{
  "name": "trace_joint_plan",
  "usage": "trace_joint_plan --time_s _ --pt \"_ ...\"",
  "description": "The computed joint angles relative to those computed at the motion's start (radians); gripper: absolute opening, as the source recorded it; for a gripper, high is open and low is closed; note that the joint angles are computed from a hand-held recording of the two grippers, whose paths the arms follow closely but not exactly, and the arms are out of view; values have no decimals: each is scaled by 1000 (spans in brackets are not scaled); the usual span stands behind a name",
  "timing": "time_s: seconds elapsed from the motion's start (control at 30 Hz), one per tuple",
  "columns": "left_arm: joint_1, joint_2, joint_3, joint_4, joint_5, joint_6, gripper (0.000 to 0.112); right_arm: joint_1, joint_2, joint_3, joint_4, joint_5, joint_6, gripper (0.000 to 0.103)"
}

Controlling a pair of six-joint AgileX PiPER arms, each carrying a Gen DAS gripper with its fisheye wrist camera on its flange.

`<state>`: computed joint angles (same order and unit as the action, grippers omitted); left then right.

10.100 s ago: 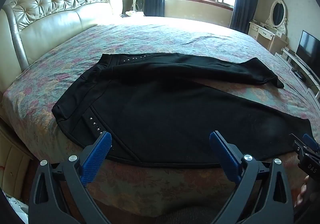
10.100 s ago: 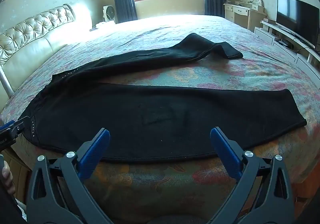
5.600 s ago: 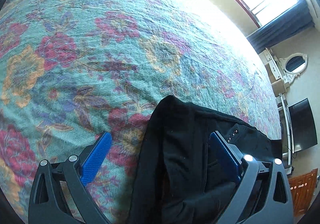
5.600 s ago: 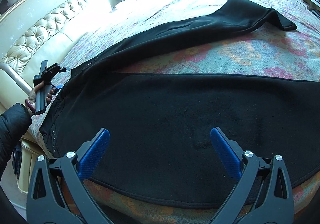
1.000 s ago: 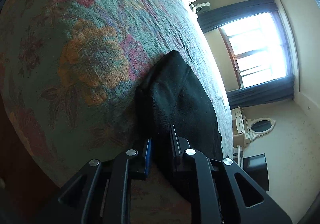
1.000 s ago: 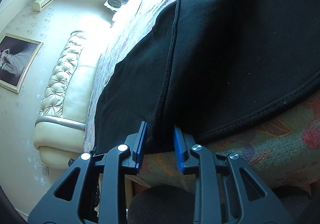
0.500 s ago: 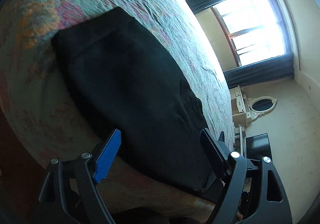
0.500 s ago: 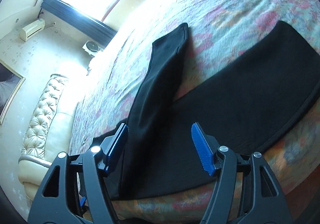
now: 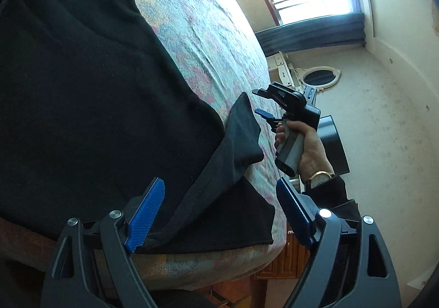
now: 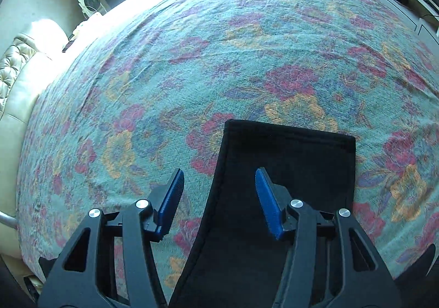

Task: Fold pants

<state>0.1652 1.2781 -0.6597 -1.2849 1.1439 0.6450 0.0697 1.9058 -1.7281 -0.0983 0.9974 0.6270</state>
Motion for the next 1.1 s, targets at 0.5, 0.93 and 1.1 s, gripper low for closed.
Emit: trace_joint_plan --time_s 0.5,0.93,1.1 --pt "21 -37 49 -22 -8 -6 82 -38 46 -30 -15 11 -64 9" --pt "-112 -173 148 -65 -92 -80 82 -513 -858 710 626 -157 -677 9" --pt "-236 -207 170 -103 -194 -151 82 -1013 -1000 839 900 128 -1050 9"
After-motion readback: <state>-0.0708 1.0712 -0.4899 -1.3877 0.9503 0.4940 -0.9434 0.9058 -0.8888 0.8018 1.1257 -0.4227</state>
